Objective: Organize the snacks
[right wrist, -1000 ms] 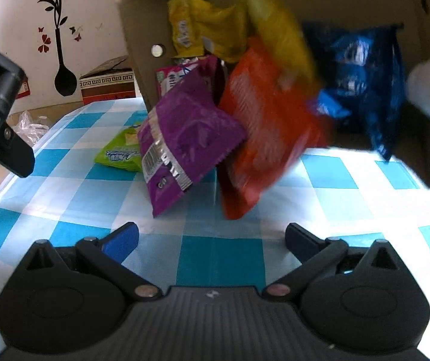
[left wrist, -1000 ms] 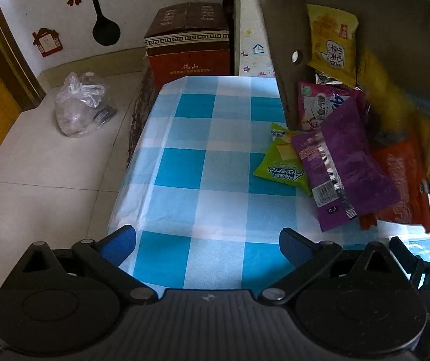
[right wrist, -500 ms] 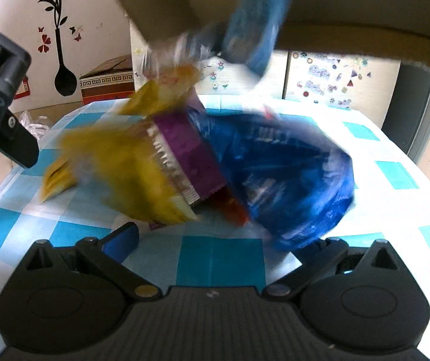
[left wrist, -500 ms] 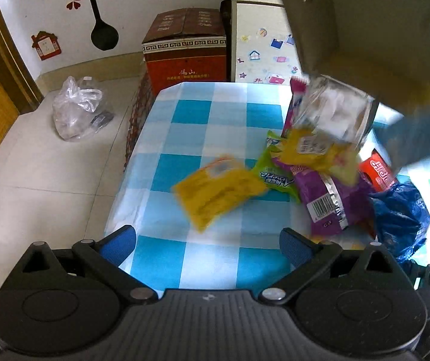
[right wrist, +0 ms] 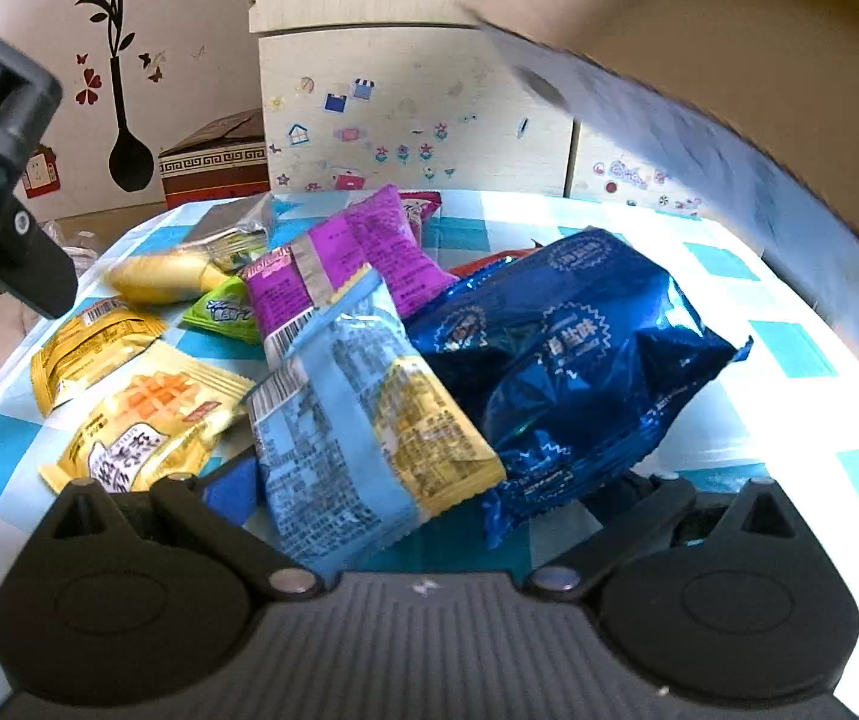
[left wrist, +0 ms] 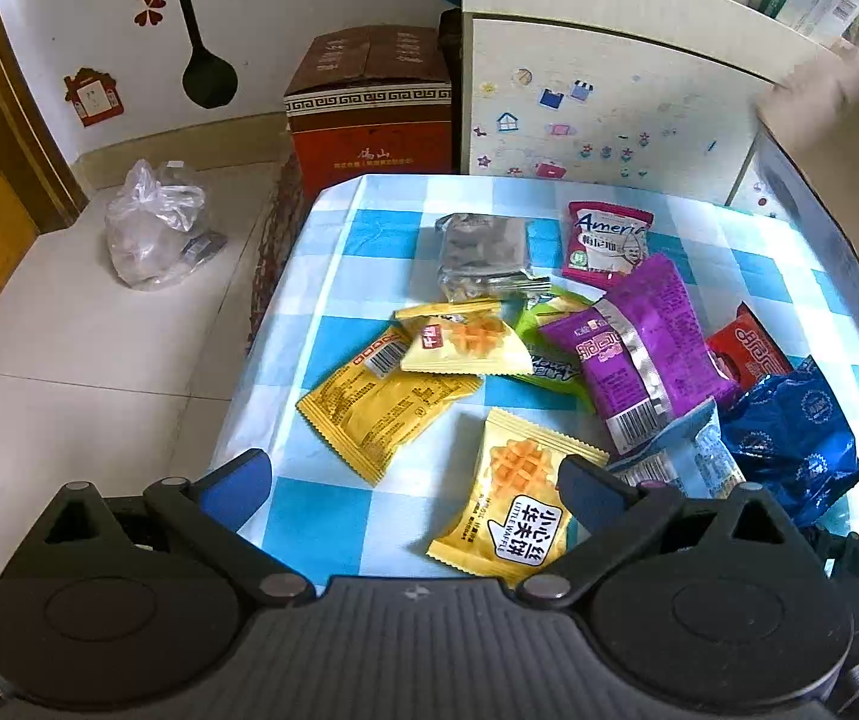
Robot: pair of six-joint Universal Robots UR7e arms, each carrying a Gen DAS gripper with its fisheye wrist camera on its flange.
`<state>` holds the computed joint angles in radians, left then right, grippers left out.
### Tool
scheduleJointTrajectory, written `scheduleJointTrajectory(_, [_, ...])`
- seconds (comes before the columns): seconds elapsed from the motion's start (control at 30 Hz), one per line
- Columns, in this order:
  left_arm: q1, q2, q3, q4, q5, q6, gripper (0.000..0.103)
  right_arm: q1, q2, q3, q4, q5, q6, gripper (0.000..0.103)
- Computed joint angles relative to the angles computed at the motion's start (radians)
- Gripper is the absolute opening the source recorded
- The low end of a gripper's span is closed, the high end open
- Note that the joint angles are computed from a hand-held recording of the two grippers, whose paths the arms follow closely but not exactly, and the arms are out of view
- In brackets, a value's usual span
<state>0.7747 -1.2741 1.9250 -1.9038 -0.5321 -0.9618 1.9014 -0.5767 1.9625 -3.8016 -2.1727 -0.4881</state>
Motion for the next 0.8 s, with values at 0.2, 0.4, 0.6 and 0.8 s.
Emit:
scheduleJointTrajectory(0.2, [-0.008,-0.006,0.006,0.02,0.027,-0.013,0.103,0.001,-0.001,-0.001,0.003,-0.001,0.001,0.103])
scheduleJointTrajectory(0.4, [-0.006,-0.011,0.008,0.021,0.024,-0.016,0.103,-0.002,-0.004,0.001,0.004,0.002,0.0,0.103])
scheduleJointTrajectory(0.6, [-0.007,-0.016,0.019,-0.003,0.021,-0.002,0.103,-0.002,-0.003,0.002,0.004,0.001,0.001,0.103])
scheduleJointTrajectory(0.8, [-0.018,-0.034,0.04,-0.081,0.009,0.046,0.103,-0.001,-0.004,0.001,0.005,0.001,0.001,0.103])
